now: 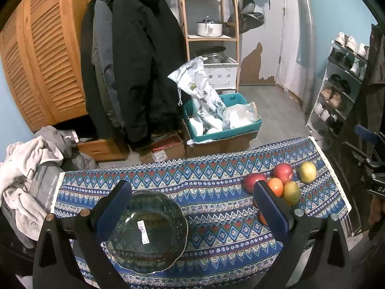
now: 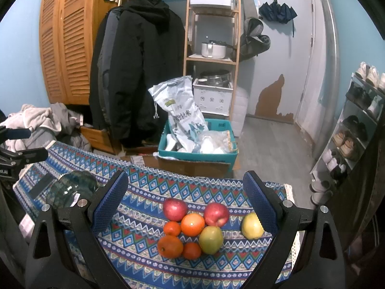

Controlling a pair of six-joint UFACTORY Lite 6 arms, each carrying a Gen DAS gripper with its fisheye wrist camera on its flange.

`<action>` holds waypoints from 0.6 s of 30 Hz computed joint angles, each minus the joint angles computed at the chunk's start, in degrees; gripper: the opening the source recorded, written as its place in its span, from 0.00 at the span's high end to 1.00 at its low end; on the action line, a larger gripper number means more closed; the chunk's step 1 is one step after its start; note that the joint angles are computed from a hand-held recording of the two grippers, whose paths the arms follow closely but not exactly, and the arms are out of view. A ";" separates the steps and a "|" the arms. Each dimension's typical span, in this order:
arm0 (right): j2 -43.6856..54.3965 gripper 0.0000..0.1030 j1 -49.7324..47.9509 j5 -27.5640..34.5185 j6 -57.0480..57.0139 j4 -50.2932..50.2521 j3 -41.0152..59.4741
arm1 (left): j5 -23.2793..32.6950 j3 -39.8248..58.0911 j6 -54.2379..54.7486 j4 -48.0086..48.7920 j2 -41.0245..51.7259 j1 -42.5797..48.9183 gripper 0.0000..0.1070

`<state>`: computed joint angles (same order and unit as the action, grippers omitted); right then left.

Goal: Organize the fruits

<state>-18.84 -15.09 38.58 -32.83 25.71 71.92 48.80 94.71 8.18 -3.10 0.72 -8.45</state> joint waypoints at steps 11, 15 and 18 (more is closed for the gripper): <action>-1.03 0.08 -1.22 -1.35 -0.37 -0.61 -4.40 | -0.67 -0.71 -1.25 1.88 1.13 -0.90 0.05; 0.98 0.08 -2.02 -1.02 0.57 -2.50 -3.85 | 0.66 0.05 -2.19 2.17 3.98 -2.07 0.05; 2.13 0.08 -2.65 -0.49 1.48 -4.27 -3.60 | 1.60 0.31 -3.32 2.64 5.77 -3.65 0.05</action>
